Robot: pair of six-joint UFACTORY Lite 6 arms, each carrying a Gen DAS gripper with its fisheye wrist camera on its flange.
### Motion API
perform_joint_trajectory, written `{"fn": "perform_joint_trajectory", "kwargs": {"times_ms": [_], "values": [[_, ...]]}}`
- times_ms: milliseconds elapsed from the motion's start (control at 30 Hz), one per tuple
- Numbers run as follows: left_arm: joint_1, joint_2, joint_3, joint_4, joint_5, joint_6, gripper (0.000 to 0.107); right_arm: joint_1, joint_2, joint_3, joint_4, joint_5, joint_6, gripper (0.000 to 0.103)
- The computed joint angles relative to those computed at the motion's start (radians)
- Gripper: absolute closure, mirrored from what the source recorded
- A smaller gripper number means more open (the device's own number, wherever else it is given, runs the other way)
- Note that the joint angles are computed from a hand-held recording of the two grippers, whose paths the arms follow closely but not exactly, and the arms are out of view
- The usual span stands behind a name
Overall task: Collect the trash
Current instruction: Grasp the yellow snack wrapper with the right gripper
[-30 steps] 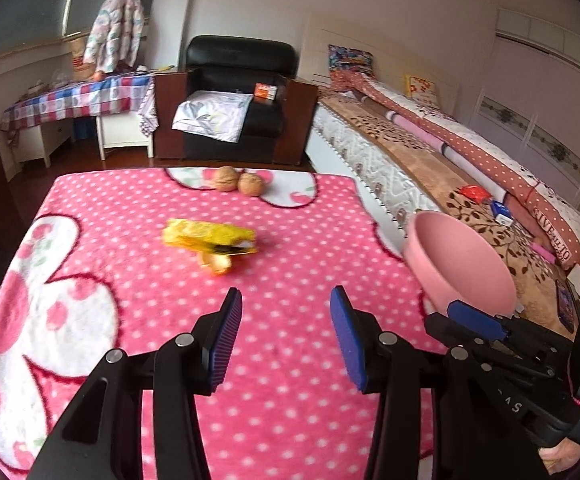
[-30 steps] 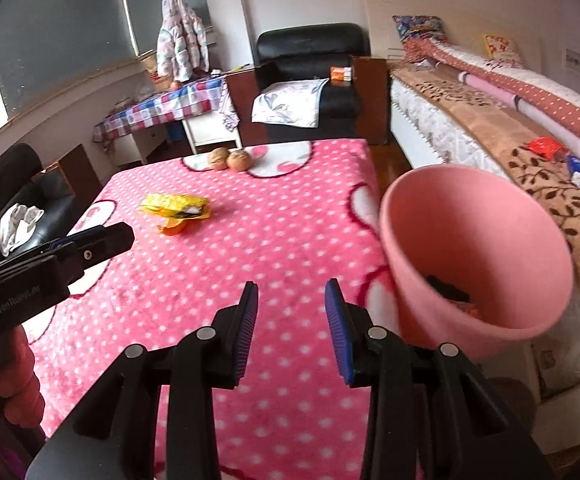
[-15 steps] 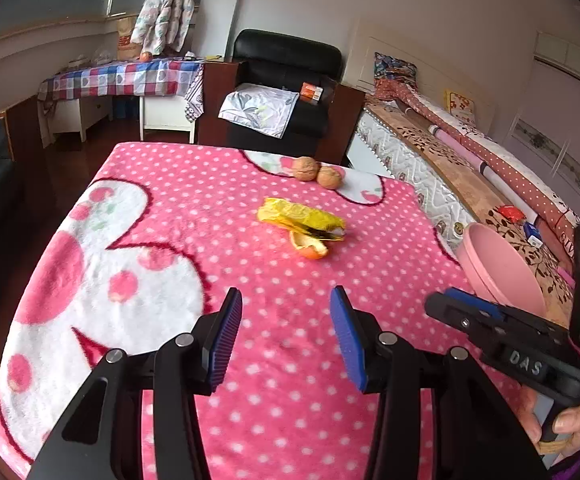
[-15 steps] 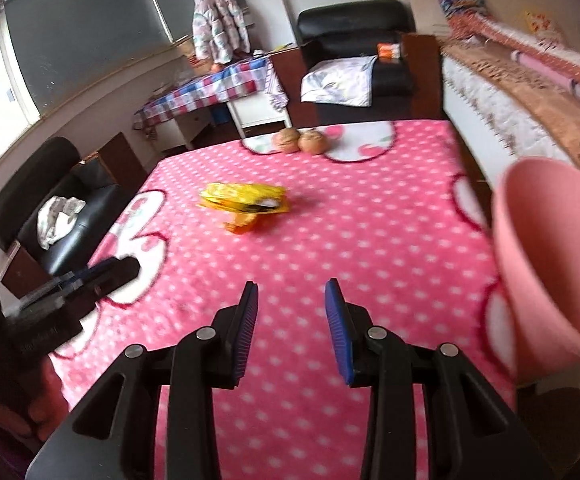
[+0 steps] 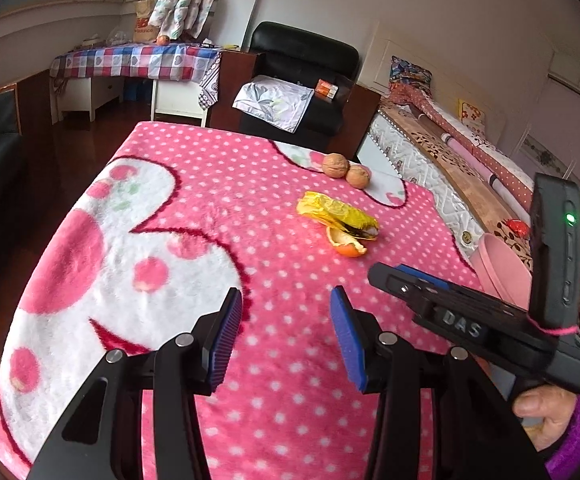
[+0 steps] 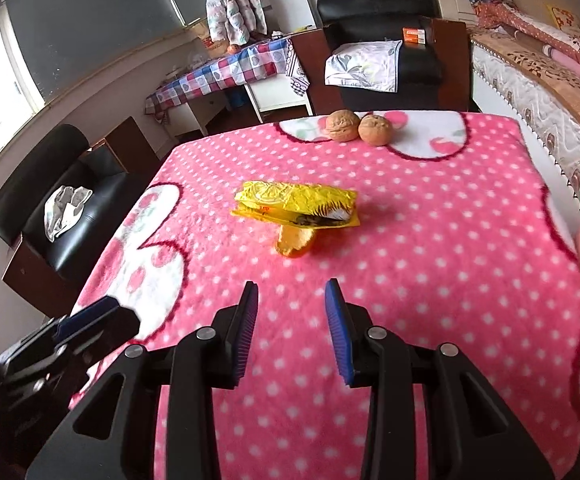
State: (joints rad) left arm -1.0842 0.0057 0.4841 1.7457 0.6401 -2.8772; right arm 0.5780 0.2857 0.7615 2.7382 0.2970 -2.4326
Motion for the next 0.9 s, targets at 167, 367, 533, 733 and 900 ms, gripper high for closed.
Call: {"fn": "perform_joint_trajectory", "kwargs": {"times_ms": [167,367,533,733,900], "values": [[0.025,-0.009,-0.029,0.056,-0.015,-0.061,0.062,0.021,0.088,0.102,0.076,-0.026,-0.057,0.068],[0.046,-0.019,-0.05,0.102,-0.025,-0.104,0.062,0.028,0.182,0.206,0.129,-0.063,-0.087,0.068],[0.061,-0.011,-0.05,0.128,-0.037,-0.124,0.062,0.027,0.224,0.245,0.13,-0.067,-0.096,0.068],[0.061,-0.007,-0.048,0.133,-0.038,-0.128,0.062,0.013,0.238,0.249,0.048,-0.06,-0.017,0.08],[0.055,0.006,-0.032,0.116,-0.042,-0.112,0.062,-0.004,0.21,0.213,0.005,-0.049,0.011,0.084]]}}
